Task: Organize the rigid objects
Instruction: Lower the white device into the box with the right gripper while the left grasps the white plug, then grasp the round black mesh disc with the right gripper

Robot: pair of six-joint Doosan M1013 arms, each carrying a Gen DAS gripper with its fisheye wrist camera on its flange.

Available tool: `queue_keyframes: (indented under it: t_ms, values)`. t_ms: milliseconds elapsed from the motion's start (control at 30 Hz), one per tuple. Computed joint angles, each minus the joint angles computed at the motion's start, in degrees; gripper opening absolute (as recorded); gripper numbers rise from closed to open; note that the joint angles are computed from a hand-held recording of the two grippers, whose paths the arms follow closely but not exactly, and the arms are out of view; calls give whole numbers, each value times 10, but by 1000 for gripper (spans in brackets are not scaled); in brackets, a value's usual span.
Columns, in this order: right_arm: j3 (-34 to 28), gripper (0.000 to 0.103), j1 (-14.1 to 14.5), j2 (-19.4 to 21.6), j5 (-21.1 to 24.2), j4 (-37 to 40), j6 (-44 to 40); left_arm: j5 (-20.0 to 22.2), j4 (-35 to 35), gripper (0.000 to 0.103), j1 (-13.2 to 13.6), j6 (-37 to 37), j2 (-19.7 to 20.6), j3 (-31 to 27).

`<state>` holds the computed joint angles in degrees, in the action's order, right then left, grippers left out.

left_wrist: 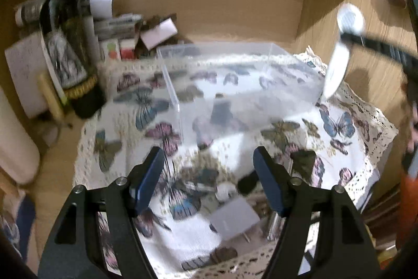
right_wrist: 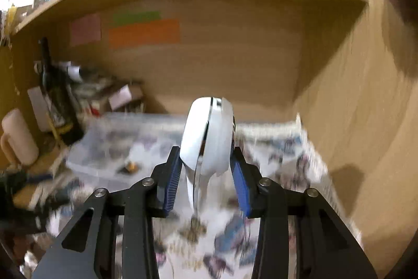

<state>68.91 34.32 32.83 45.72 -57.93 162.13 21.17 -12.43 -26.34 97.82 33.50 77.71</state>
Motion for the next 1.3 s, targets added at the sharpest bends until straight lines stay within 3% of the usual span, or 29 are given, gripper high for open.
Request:
queue_keyframes:
  t_ms: [233,567,733,833,1100,1233,1300]
  values:
    - [-66,35,0,40,30,-47,-33,18,-24,71,0,3,-2,21]
    - [-165,34,-12,119,64,123,-246,20,-44,71,1,7,-2,33]
    - [-185,35,-16,133,62,197,-306,33,-55,53,1,12,3,29]
    - [-178,35,-14,128,53,209,-312,28,-64,44,0,21,2,32]
    - [-58,41,-7,55,-34,217,-266,10,-86,43,1,33,-1,39]
    - [-11,53,1,30,-56,207,-246,-15,-77,43,-2,30,-13,49]
    - [4,54,4,23,-65,212,-241,-26,-70,43,-2,24,-17,50]
